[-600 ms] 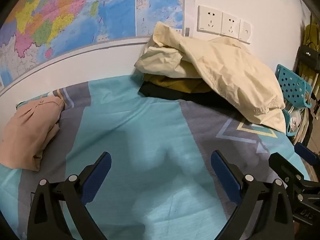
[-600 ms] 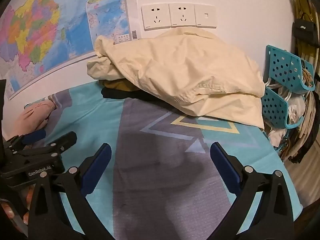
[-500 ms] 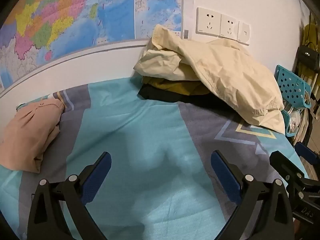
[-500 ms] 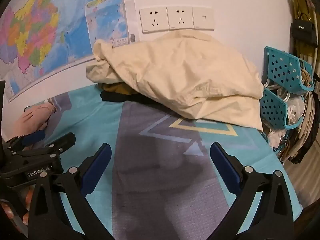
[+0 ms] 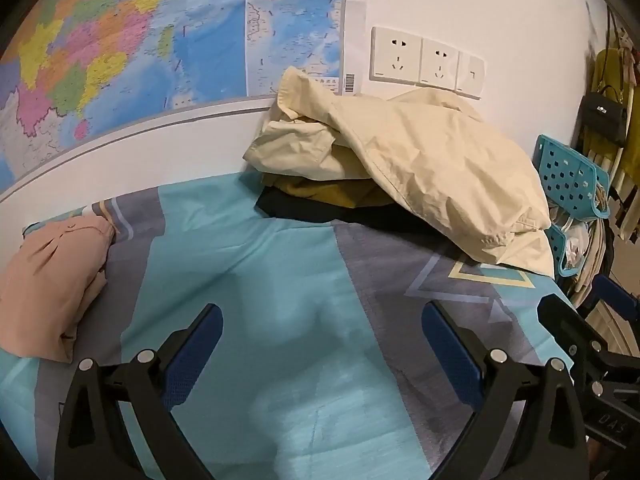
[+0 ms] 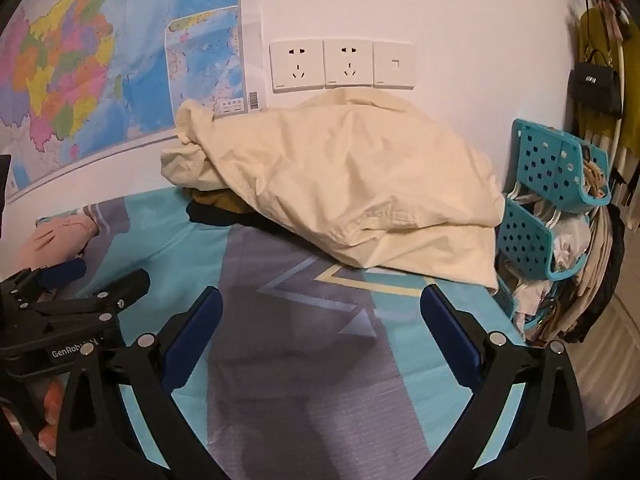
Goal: Fold large clothes
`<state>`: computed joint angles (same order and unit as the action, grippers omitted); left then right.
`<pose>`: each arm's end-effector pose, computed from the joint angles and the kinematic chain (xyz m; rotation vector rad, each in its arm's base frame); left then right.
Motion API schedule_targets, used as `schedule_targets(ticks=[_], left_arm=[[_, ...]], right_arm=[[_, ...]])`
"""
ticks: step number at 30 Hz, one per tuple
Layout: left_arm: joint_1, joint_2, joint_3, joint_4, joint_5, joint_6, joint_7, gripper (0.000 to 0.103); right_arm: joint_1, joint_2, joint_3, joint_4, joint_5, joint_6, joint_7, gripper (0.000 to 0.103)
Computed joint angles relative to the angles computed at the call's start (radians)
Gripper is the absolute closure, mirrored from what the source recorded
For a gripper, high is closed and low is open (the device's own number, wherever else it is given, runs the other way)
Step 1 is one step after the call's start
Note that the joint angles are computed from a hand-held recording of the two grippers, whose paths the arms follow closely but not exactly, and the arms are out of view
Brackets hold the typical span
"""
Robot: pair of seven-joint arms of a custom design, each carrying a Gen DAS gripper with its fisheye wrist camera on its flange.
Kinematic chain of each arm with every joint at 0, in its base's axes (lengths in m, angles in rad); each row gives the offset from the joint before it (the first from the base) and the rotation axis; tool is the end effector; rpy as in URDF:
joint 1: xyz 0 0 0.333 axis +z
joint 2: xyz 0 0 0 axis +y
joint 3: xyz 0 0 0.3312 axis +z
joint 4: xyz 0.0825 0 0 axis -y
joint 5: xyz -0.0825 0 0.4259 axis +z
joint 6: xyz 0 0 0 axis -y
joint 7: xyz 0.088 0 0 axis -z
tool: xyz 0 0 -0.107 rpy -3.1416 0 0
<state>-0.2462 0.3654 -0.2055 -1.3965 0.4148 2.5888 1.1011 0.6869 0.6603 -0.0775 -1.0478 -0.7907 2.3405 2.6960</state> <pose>0.6983 -0.3135 0.6089 -1.5592 1.8957 -0.9046 0.6784 0.4886 0.5392 -1.5646 1.7317 -0.8959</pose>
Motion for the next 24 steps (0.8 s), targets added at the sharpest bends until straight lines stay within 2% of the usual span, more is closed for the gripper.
schedule_targets(ticks=[24], left_arm=[[-0.007,0.029,0.001,0.046,0.001,-0.009,0.008,0.007]], right_arm=[[0.004,0.008,-0.014,0.013,-0.012,-0.008,0.023,0.005]])
